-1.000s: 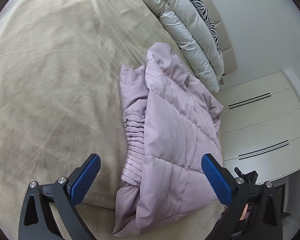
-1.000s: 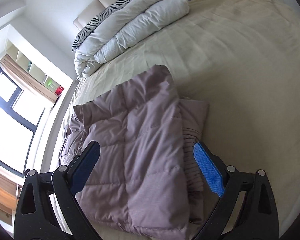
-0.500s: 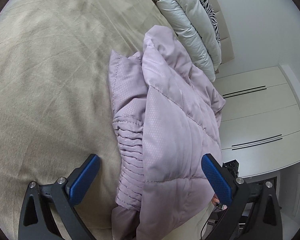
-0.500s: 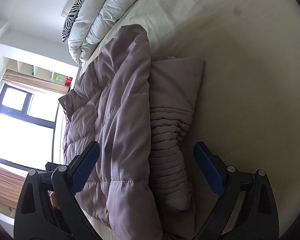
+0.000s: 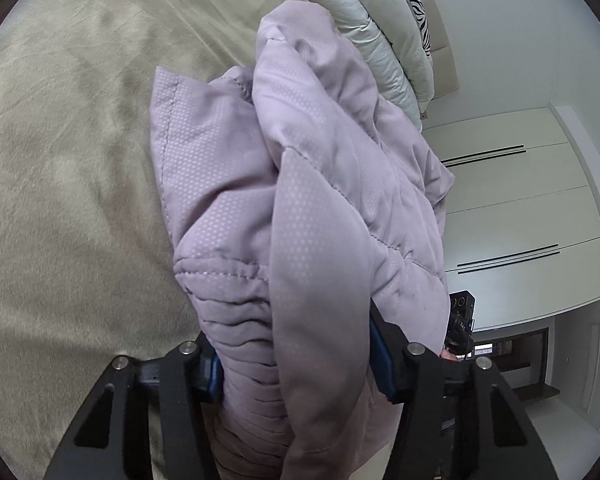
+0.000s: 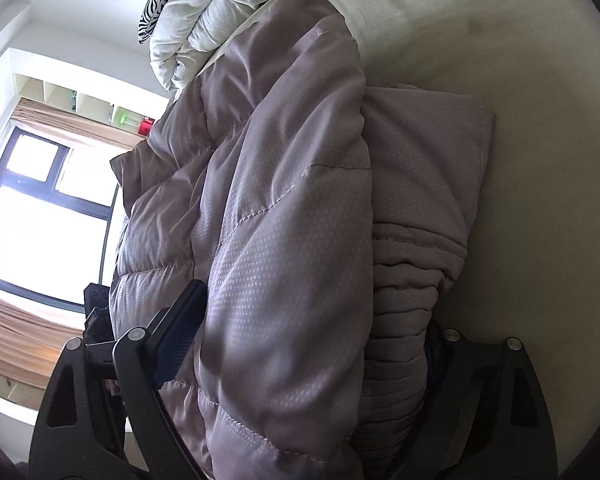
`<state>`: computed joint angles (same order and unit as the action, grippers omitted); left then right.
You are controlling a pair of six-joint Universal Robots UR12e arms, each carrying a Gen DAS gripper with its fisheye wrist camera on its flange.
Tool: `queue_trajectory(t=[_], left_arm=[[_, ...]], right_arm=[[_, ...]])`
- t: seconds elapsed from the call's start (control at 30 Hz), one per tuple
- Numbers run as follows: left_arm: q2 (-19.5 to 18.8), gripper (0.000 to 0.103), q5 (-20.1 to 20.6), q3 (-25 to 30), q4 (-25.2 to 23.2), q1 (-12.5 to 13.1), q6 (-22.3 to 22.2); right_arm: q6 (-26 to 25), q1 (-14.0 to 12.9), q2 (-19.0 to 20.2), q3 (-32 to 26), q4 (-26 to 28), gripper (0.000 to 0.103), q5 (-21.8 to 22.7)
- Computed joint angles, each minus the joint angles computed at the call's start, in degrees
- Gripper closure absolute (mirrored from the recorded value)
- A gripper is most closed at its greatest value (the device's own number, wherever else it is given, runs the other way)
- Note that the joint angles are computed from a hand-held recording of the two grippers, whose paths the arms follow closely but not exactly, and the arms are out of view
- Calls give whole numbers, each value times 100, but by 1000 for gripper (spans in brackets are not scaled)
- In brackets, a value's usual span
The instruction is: Fold large clothes
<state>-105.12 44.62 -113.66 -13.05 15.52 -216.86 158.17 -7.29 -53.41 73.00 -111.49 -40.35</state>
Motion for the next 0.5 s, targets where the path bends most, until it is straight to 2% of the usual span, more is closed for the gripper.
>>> queue_trajectory(t=[0.13,0.27,0.4,0.5], left_arm=[[72,59,234,-2,41,-74,4],[234,66,507,13,-39,-155,94],[542,68,634,-131,-88,-185,208],[880,69,717,-317,-205,-198,379]], right_arm=[[-59,65,-101,120,-296,39,-169],[-148,148,-381,437,-1014,61,-484],[-202,205,-709,820,-1605,66,-650],[-314,219,-958,1109,-1795,68,-602]])
